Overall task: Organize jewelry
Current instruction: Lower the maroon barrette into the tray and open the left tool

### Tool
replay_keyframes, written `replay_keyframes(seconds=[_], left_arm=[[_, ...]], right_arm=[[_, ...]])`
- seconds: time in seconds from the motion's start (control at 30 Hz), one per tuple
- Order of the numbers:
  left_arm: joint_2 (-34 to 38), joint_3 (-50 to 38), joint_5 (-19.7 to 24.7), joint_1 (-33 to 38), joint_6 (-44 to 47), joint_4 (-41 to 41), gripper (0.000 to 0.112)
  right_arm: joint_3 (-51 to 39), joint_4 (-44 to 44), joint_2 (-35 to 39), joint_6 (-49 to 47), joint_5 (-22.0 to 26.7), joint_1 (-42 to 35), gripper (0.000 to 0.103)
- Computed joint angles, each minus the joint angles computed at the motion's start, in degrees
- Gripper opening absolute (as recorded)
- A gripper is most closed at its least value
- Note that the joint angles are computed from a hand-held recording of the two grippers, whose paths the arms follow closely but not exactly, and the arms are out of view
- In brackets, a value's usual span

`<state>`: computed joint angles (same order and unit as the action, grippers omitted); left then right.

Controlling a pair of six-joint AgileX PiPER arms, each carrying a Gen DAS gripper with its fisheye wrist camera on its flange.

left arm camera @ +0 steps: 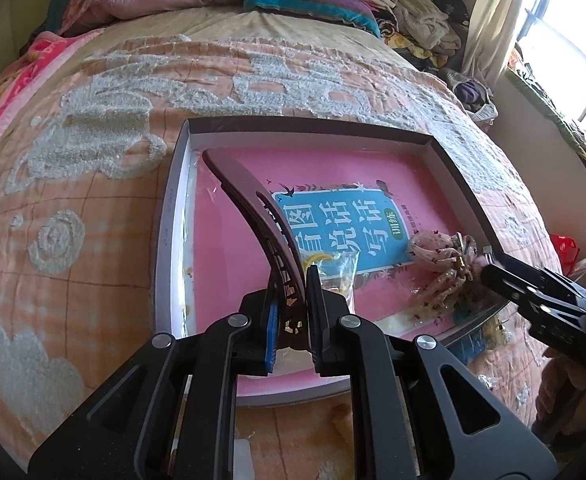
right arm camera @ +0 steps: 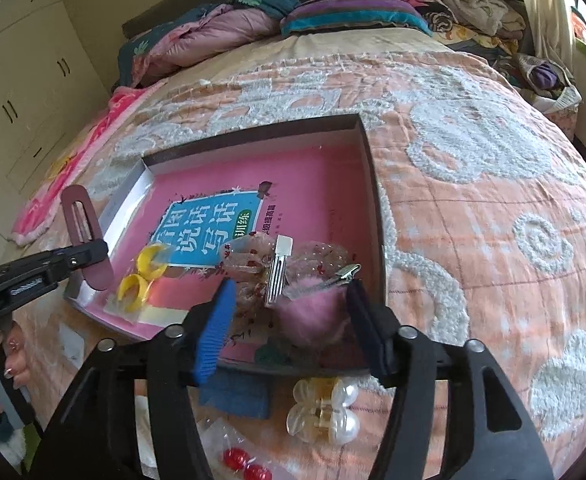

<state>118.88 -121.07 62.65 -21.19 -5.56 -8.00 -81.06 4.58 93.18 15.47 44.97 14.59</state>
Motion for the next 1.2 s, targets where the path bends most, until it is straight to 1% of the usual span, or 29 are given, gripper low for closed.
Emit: replay_keyframes(seconds=[0.17,0.4,0.5,0.57,0.63,0.8,0.93,1.1,1.17,1.2], left_arm=[[0.34,-0.62,0.25,-0.03,-0.12,0.1,0.006],[0.63,-1.29,0.65,-0.01,-0.08,-0.13,0.006],[0.65,-1.68,0.81,-0.04,-0.15,-0.15,0.006],[0.35,-1.72,0.93,-0.08,-0.22,-0.06,0.006],[-0.43,-1.17,0.79,-0.11,-0.36,-0.04,0.009],[-3.55,1.34,0.46,-0.53,-0.77,0.28,0.024],[-5.94,3.12,0.17,-0.87,-0.93,0.46,0.033],[-9.04,5.73,-0.49,-1.51,-1.55,1.26,0.052],[-10.11,6.67,-0.68,-1.69,-1.91,1.6,0.058],[-10.62,7.13,-0.79,-1.73,-1.97,1.64,0.06]], right_arm=[[2.49,0.83,-3.98,0.86,-0.12,-0.46,0.067],[5.37,1.37,-9.21,2.08,0.42,-1.08,0.071],[5.83,0.79,-10.73,2.5,0.73,-0.82,0.075],[5.99,0.08,-11.53,3.24,0.87,-0.41,0.079],[6.3,-0.66,-12.44,4.11,0.88,0.04,0.08],[6.37,-2.04,-14.29,5.71,1.32,1.16,0.085],[5.74,-3.07,-15.28,6.8,1.93,2.19,0.086],[5.03,-4.92,-16.58,8.57,2.93,3.93,0.086],[4.79,-5.88,-17.09,9.4,3.37,4.59,0.09],[4.73,-6.61,-17.32,10.07,3.49,5.05,0.09]])
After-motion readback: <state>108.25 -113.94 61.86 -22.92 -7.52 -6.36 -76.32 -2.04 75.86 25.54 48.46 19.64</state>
